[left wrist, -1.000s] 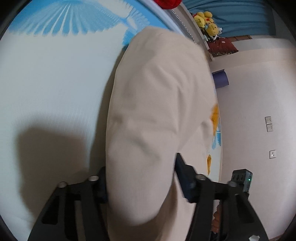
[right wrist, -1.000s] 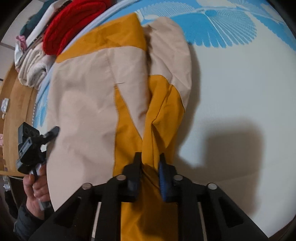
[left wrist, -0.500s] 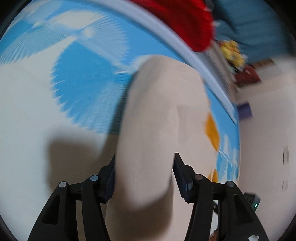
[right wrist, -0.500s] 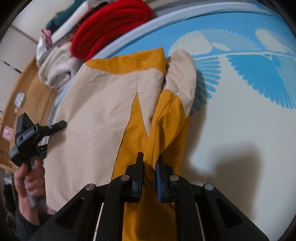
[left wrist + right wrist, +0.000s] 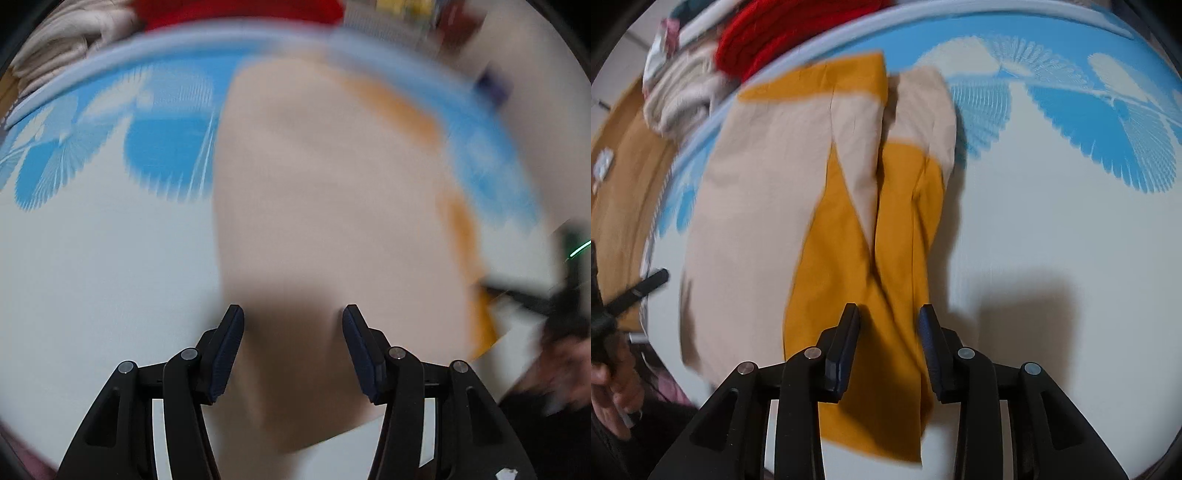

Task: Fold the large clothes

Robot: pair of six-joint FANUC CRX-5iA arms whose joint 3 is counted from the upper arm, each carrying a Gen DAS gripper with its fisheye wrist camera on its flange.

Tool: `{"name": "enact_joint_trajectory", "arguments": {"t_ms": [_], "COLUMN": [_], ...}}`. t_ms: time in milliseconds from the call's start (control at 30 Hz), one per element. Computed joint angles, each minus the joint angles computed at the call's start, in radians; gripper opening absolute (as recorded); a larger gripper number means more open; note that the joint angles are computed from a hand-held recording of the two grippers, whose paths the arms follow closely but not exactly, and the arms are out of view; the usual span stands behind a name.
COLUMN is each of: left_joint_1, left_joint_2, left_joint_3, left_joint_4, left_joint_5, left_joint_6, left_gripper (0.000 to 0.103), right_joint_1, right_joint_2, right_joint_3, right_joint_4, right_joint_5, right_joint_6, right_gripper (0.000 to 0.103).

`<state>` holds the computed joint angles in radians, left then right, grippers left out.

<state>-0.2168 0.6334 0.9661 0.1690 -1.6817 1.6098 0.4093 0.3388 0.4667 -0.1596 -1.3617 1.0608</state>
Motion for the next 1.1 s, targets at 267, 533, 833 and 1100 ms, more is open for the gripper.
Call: {"name": "enact_joint_trajectory", "arguments": {"t_ms": [267,533,833,1100], "left_joint_1": [-0.016,-0.128,-0.193,-0.218], "left_joint_2": [-0.273,-0.540,-0.683,-0.734], "left_joint_3": [-0.300,-0.484,-0.630,-0.674], "left_joint_4": [-0.135,-0.295,-0.320,-0.331], "left_joint_5": [0.221,0.389,0.440,0.427], "left_joint_6": [0.124,0.209,0.317,0.321], "left_gripper": [0.071,0.100,0.102,0.102], "right_joint_1": [0.116,0.368,0.682,0.809], "right_joint_2": [-0.105,-0.459,-0.541,-0.540], "right_joint_3": [-0.192,-0.549,-0.608,-0.631], "right_joint_4": [0.222,0.770,0.920,0.933], "right_joint_5": [-0.052,0.228,0.047,-0.022], "right_joint_6": [-0.114,-0.510,-0.770,-0.806], "right_gripper": [0.044,0.083,0.100,0.100]}}
